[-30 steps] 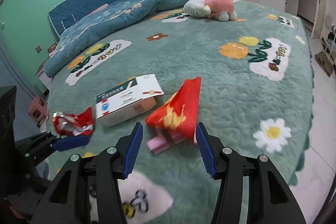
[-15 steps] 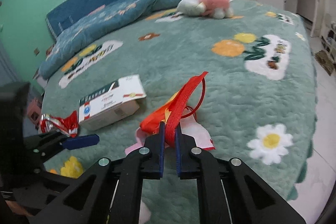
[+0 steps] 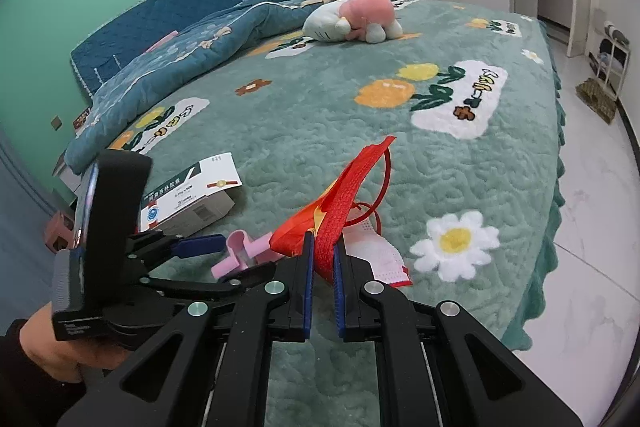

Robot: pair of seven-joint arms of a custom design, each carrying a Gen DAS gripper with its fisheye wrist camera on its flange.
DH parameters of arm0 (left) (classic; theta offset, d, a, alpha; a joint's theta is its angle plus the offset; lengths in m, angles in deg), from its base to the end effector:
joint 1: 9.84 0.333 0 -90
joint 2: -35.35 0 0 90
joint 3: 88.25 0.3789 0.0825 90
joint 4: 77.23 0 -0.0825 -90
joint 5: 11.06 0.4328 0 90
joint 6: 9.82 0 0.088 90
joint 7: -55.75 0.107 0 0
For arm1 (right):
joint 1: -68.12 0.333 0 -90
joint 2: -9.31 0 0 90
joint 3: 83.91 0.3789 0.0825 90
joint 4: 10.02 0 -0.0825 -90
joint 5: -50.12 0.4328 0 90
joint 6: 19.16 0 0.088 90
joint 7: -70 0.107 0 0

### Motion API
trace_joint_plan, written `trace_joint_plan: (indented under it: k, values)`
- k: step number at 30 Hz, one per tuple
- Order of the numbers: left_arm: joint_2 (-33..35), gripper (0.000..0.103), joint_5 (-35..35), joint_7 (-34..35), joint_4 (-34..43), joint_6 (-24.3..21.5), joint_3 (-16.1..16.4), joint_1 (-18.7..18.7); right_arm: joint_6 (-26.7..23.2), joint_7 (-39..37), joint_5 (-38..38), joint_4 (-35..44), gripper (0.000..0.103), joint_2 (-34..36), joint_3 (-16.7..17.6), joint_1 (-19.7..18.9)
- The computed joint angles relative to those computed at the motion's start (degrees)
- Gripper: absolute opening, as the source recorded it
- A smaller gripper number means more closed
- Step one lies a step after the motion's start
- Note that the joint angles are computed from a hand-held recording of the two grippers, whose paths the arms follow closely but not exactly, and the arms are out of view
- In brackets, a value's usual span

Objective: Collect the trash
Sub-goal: 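Grasp the red-orange bag with the right tool while the left tool grasps the pink hook, then carry the red-orange bag and pink hook to the orange bin and release them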

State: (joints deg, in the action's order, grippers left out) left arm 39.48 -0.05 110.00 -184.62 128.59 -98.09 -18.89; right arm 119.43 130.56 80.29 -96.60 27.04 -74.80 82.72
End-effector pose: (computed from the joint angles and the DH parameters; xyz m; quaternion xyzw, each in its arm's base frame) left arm 0.6344 -0.2127 0.5681 -0.7460 0.6198 -0.1992 0.1398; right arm 0.7078 0.2928 0.6061 -0.8230 0.4277 -0.0472 0.3709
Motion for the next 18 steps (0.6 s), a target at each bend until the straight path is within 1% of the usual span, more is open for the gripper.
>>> trace_joint_plan:
  k: [2, 3, 5, 7, 13, 14, 18]
  values:
    - [0.72, 0.065, 0.77, -0.08, 0.55, -0.9, -0.03, -0.22, 0.02, 0.11, 0.08, -0.12, 0.009, 0.12, 0.04, 0.02]
    - [0.71, 0.064, 1.66, -0.4, 0.31, -0.57, 0.0, -0.38, 0.04, 0.17, 0.08, -0.15, 0.009, 0.16, 0.04, 0.01]
    - [0.63, 0.05, 2.56, -0.42, 0.03, -0.47, 0.02, -0.54, -0.11, 0.1, 0.25, -0.25, 0.009, 0.21, 0.13, -0.05]
    - [0.27, 0.047, 3.29, -1.27, -0.28, -0.58, 0.12, -0.59, -0.1, 0.26, 0.11, -0.36, 0.009, 0.24, 0.1, 0.02]
    - [-0.3, 0.043, 4.21, -1.99, -0.71, -0.15, -0.01, -0.64, -0.14, 0.42, 0.67, -0.83, 0.009, -0.11, 0.19, -0.11]
    - [-0.76, 0.04, 4.22, -2.39, -1.02, -0.17, -0.04, -0.66, -0.11, 0.33, 0.66, -0.81, 0.009, -0.12, 0.19, -0.08]
    - [-2.32, 0.04, 5.12, -3.98, -1.79, -0.29, -0.24, -0.72, 0.18, -1.12, 2.19, -1.75, 0.009, -1.27, 0.5, -0.42]
